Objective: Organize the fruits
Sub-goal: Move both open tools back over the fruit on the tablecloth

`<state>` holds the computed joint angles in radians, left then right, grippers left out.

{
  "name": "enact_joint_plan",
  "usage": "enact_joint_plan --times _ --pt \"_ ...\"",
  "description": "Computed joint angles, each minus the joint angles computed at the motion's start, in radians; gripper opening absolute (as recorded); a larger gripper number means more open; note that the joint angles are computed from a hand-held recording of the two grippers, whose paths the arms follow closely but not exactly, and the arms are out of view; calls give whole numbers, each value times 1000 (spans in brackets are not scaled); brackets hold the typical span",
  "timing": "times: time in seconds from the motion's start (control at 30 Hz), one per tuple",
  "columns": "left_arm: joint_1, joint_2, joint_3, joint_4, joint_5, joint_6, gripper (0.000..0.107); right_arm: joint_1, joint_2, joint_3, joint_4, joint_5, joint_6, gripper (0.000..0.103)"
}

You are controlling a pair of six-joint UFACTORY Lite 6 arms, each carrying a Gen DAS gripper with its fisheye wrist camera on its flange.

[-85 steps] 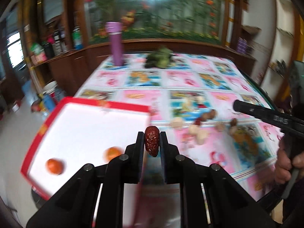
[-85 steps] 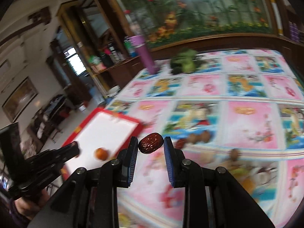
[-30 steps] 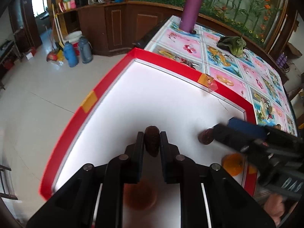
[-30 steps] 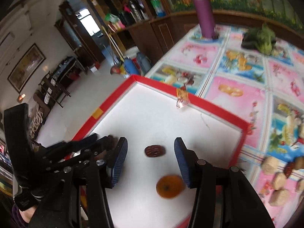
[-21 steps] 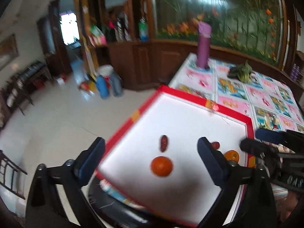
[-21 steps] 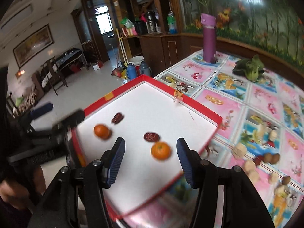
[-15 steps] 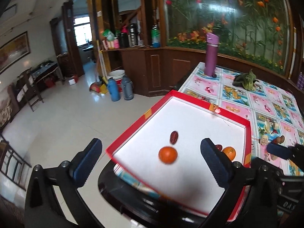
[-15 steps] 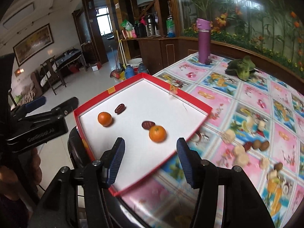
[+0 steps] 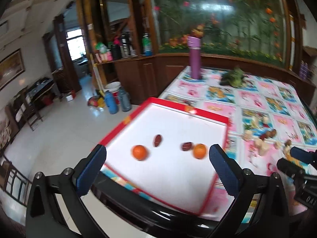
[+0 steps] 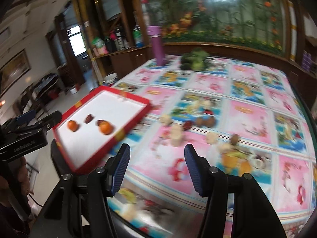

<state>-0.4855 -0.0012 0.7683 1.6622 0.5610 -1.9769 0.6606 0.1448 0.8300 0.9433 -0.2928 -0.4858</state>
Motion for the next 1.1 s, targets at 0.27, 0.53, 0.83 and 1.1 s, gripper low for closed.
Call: enact_joint_plan --times 0.27,0.53,0.83,1.1 --pt "-149 146 155 -128 64 122 103 -187 -96 -142 -398 13 381 57" --pt "-193 280 312 -203 73 222 103 -317 -79 -192 -697 23 636 57" --pt "-152 478 476 -414 -182 482 103 -413 95 -72 -1001 70 895 57" --pt "-126 707 765 -828 -175 966 103 -417 207 38 -1276 85 1106 57"
